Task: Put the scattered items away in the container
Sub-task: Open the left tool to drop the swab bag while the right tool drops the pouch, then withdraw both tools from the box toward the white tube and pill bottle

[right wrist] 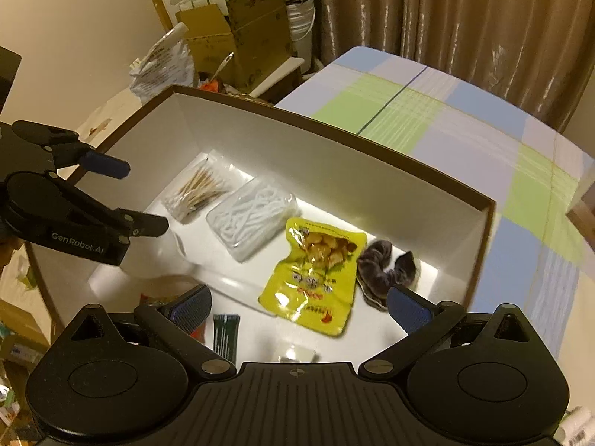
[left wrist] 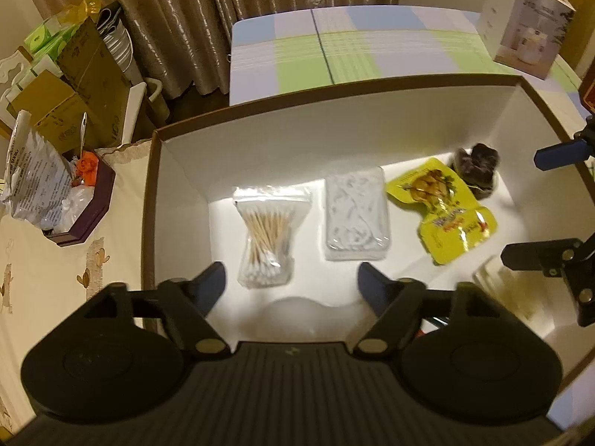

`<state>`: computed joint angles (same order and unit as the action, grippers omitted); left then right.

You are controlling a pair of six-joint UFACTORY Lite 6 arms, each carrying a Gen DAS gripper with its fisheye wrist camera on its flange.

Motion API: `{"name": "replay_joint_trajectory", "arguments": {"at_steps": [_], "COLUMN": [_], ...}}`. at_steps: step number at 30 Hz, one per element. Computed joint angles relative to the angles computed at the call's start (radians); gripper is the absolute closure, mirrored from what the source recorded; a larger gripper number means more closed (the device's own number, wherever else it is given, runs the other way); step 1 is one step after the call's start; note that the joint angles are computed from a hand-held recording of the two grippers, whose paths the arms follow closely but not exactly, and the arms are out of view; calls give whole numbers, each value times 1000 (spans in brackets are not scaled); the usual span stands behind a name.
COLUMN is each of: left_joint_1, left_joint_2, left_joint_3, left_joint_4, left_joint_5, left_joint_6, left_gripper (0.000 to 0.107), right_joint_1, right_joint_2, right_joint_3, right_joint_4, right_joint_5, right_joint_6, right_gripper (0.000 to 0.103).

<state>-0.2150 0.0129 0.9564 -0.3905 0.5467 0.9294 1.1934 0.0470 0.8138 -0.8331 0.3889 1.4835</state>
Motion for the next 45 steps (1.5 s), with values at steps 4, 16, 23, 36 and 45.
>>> {"name": "replay_joint_trajectory", "arguments": {"at_steps": [4, 16, 23, 36, 45], "left_joint_1": [-10, 51, 95, 160, 171], "left_joint_2": [-86, -312, -441, -705, -922], "left_joint_3": [-51, -142, -195, -307, -407], "left_joint_4": [12, -25, -24, 0, 46], "left_joint_5": [19, 137, 193, 324, 444], "left_joint_6": [-21, -6, -7, -43, -144], "left_gripper": [18, 12, 12, 8, 8], "right_joint_1": [65, 227, 319, 556, 719], "right_joint_2": [-52, -179, -238, -327, -345], "right_joint_3": [-12, -63, -86, -127, -142], "right_joint_4": [-5, 15, 14, 26, 49], "right_joint_5": [88, 282, 367, 527, 629], "right_joint_6": [37, 153, 222, 347, 450], "right_gripper": [0, 0, 0, 0, 0]}}
